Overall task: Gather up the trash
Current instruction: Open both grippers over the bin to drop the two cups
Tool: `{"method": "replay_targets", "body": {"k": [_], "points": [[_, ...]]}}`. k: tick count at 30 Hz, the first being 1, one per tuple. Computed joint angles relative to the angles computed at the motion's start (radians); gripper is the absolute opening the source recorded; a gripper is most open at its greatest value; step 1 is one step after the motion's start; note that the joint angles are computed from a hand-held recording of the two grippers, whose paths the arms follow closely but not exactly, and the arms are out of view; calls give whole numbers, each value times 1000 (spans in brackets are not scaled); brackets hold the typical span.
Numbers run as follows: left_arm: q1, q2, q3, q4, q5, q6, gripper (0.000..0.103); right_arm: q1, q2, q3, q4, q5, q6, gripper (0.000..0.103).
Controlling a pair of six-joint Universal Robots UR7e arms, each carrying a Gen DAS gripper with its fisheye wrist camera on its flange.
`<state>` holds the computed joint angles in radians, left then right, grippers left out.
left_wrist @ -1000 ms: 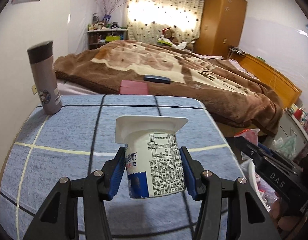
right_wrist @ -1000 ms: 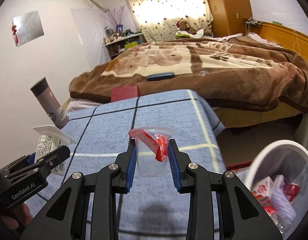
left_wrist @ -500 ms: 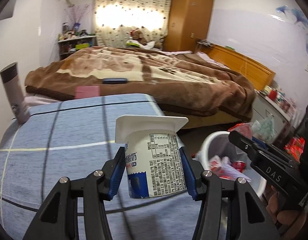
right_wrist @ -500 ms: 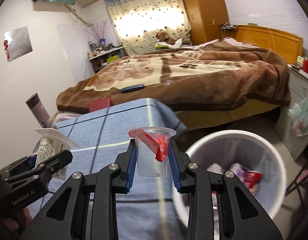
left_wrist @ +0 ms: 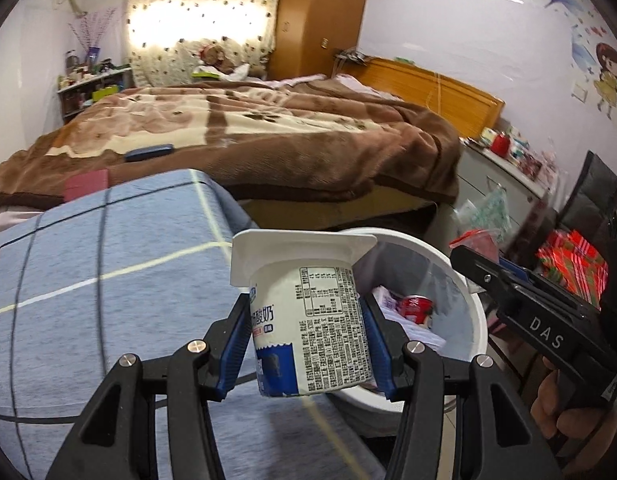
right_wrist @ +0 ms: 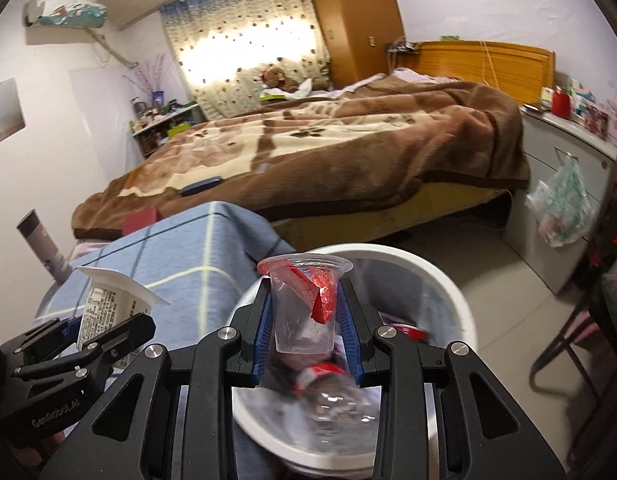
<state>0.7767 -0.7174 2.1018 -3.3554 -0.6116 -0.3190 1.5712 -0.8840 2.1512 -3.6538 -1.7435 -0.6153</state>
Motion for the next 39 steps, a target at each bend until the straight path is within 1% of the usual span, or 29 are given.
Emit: {"method": "replay_targets", "body": {"k": [6, 8, 11, 13, 16, 18, 20, 21, 22, 30, 34, 37, 39], "points": [[20, 57, -70, 50, -58, 3, 56, -31, 6, -23, 31, -43, -4, 32], [32, 72, -92, 66, -78, -8, 56, -36, 8, -41, 70, -65, -9, 32], [37, 88, -106, 83, -81, -11, 57, -44, 24, -65, 91, -107, -9, 33], [40, 91, -110, 99, -79, -25, 63, -50, 25, -70, 106, -118, -9, 33], [41, 91, -110, 111, -77, -37, 66, -53, 26, -76, 108, -139, -6, 33], [40, 88, -105, 107, -74, -38, 67, -54, 20, -70, 106, -138, 4, 35], [41, 84, -100, 99, -77, -43, 68, -57, 12, -62, 107, -128, 12, 45], [42, 81, -98, 97, -78, -46, 69, -57, 7, -55, 103, -122, 15, 56], [40, 77, -94, 102, -73, -52, 69, -57, 9, -58, 98, -119, 16, 58], [14, 61, -49, 54, -49, -60, 73, -57, -9, -22, 56, -102, 14, 58], [-12, 61, -19, 17, -1, -66, 73, -58, -21, 1, 41, -79, 20, 58], [-32, 56, 12, -32, 9, -63, 73, -57, -23, 32, -8, -58, 10, 58], [-52, 55, 33, -50, 38, -71, 73, -50, -21, 47, -38, -56, 3, 58]]}}
